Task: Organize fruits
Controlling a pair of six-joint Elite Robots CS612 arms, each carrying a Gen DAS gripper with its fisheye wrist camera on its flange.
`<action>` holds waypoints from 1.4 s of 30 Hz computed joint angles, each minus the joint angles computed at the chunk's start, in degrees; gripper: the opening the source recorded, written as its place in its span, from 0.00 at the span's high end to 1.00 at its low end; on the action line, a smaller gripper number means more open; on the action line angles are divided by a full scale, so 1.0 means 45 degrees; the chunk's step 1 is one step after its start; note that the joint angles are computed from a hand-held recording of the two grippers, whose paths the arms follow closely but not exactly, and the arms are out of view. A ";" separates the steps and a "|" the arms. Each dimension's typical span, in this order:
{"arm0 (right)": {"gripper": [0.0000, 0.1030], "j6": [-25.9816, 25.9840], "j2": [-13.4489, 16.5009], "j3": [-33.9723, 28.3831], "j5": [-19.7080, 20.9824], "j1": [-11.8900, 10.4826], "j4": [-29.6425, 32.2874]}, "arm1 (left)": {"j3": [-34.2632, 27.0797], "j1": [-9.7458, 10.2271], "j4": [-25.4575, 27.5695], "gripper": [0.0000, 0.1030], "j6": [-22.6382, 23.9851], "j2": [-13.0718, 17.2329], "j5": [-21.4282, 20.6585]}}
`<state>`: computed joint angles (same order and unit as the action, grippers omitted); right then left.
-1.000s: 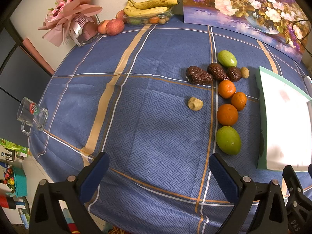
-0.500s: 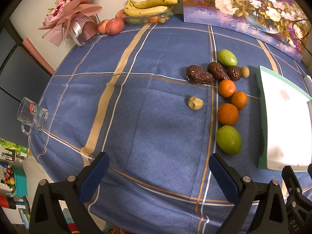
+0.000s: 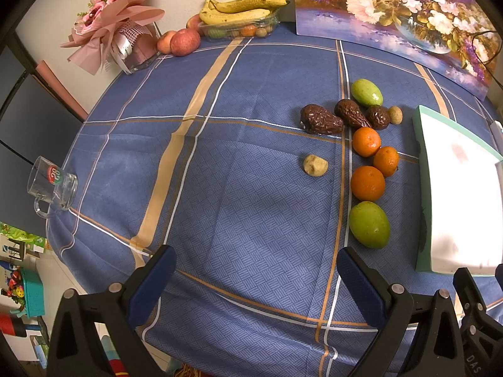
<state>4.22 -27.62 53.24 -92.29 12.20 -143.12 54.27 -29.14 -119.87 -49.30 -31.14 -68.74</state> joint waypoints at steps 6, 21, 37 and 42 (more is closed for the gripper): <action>0.00 0.0005 0.0021 0.0010 0.0147 -0.0016 -0.0111 | 0.0191 -0.0005 -0.0262 0.00 -0.0050 -0.0066 0.0010; 0.00 -0.0813 0.0318 -0.0141 0.0551 0.0065 -0.2817 | 0.1175 0.0280 -0.3861 0.00 -0.0747 -0.0365 0.0282; 0.08 -0.0534 0.1471 -0.2702 0.3310 0.0012 -0.1994 | 0.0367 0.0953 -0.4364 0.04 -0.1893 0.0142 -0.1668; 0.26 -0.0383 0.2355 -0.4527 0.3994 -0.0052 -0.0528 | -0.0493 0.1122 -0.3527 0.14 -0.2013 0.0676 -0.2559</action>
